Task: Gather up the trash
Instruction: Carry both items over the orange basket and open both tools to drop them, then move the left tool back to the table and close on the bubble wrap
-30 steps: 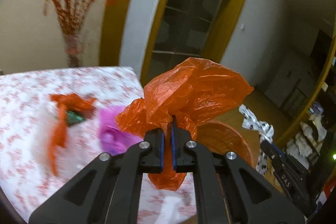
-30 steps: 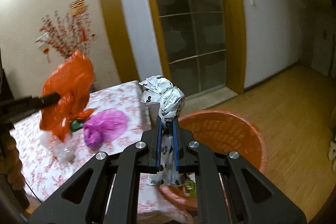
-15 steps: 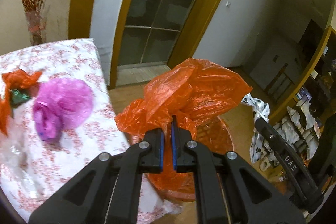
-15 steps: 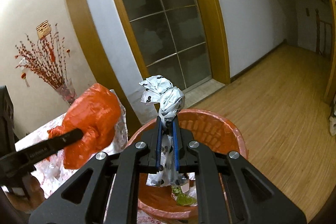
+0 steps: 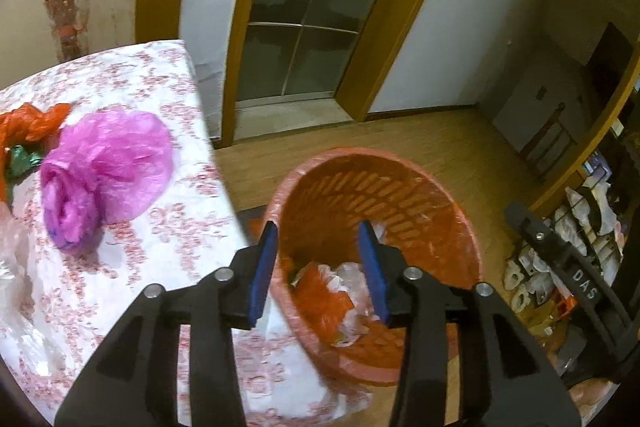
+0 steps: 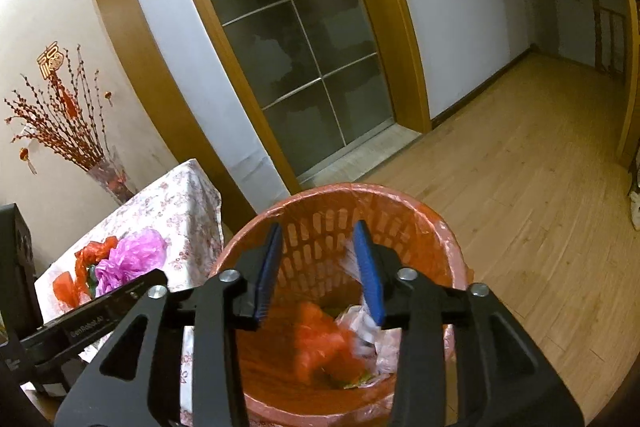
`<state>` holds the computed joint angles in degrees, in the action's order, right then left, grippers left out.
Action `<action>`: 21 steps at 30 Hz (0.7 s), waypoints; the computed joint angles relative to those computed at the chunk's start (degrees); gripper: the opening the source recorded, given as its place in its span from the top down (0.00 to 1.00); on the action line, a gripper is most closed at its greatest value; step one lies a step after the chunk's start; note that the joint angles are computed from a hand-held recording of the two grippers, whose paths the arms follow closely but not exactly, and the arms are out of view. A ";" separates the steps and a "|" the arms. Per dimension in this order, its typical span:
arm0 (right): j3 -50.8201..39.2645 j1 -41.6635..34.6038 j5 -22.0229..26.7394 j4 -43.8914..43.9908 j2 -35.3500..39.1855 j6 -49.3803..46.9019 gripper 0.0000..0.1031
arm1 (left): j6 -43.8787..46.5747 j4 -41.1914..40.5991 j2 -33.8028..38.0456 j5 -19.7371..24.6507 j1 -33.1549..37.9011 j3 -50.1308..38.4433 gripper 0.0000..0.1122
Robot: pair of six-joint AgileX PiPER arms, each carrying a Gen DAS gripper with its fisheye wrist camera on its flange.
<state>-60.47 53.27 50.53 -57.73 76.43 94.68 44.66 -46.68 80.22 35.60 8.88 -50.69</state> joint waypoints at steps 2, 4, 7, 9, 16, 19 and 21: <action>-0.63 -0.07 0.08 0.15 0.54 -0.50 0.61 | 0.21 0.80 -1.41 -0.40 1.17 0.94 0.58; -1.18 0.32 0.28 0.12 1.22 -0.87 0.61 | 0.26 1.73 -2.98 -0.95 2.14 1.90 0.56; -1.66 0.99 0.32 0.33 1.98 -1.64 0.61 | 1.42 1.88 -4.62 -1.20 4.29 3.05 0.55; -2.16 1.73 0.56 0.32 2.59 -1.85 0.61 | 2.34 1.91 -5.36 -0.81 6.17 3.36 0.55; -5.19 4.92 1.35 0.88 5.36 -3.56 0.61 | 9.70 -0.77 -10.65 3.58 17.44 5.20 0.55; -6.72 6.27 1.11 1.32 7.06 -4.19 0.61 | 16.40 -3.90 -12.73 7.05 25.82 5.57 0.54; -7.97 7.30 0.72 1.69 8.50 -4.76 0.61 | 21.07 -6.22 -13.15 9.66 32.32 5.10 0.51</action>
<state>-68.44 60.56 51.24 -56.04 84.94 89.92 65.73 -52.90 67.07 45.26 41.21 -45.59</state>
